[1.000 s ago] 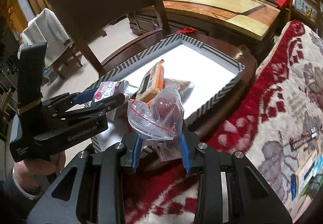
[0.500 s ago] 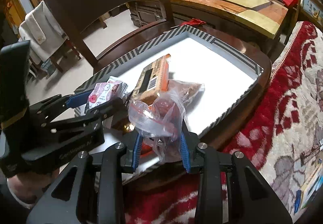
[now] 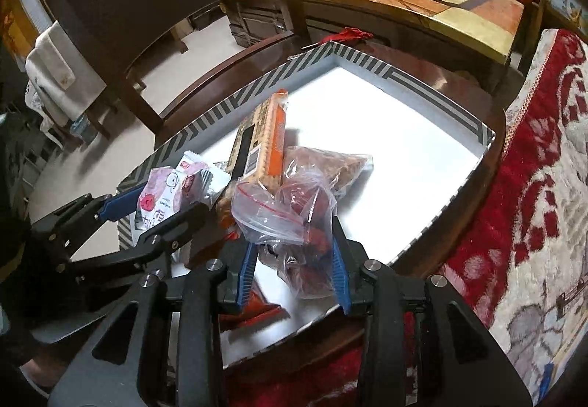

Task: Organize snacks
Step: 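Open both tools to drop the white packet and zip bag into the tray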

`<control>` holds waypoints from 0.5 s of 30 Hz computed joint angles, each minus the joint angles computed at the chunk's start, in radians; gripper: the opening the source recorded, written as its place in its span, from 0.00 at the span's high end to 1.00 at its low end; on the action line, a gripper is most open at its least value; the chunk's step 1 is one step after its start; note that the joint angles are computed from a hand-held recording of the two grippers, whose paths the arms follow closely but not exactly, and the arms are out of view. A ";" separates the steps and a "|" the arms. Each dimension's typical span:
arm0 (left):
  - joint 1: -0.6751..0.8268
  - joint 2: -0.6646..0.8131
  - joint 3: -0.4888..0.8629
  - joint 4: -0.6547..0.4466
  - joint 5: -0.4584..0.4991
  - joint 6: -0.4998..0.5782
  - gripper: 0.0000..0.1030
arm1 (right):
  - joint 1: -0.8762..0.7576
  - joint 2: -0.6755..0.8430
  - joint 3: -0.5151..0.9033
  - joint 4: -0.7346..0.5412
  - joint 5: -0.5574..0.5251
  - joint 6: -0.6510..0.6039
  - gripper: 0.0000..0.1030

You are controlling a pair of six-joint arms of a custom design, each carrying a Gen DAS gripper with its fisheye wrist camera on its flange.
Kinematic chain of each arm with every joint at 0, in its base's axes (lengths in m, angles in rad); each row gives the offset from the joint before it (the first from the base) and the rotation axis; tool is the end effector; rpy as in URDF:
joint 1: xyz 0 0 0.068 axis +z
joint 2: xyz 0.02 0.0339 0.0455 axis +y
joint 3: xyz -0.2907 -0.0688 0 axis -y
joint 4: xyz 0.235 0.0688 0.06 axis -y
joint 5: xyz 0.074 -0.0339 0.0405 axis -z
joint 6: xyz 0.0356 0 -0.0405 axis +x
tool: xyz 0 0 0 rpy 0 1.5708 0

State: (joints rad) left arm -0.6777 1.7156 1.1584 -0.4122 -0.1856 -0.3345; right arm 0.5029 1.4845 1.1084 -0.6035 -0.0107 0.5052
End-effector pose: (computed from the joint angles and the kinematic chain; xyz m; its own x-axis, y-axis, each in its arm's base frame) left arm 0.2805 -0.2173 0.2379 -0.7823 0.2155 -0.5844 0.2944 0.9548 -0.0420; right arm 0.2597 0.1433 0.2816 -0.8724 0.0725 -0.4834 -0.0742 0.9578 0.2775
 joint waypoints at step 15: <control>-0.016 -0.065 -0.023 -0.027 -0.035 0.000 0.24 | 0.033 -0.154 -0.066 -0.007 -0.021 0.070 0.54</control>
State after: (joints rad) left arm -0.6932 1.6504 1.1354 -0.4389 -0.2207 -0.3341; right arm 0.5360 1.3304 1.0425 -0.6104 -0.0319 0.5748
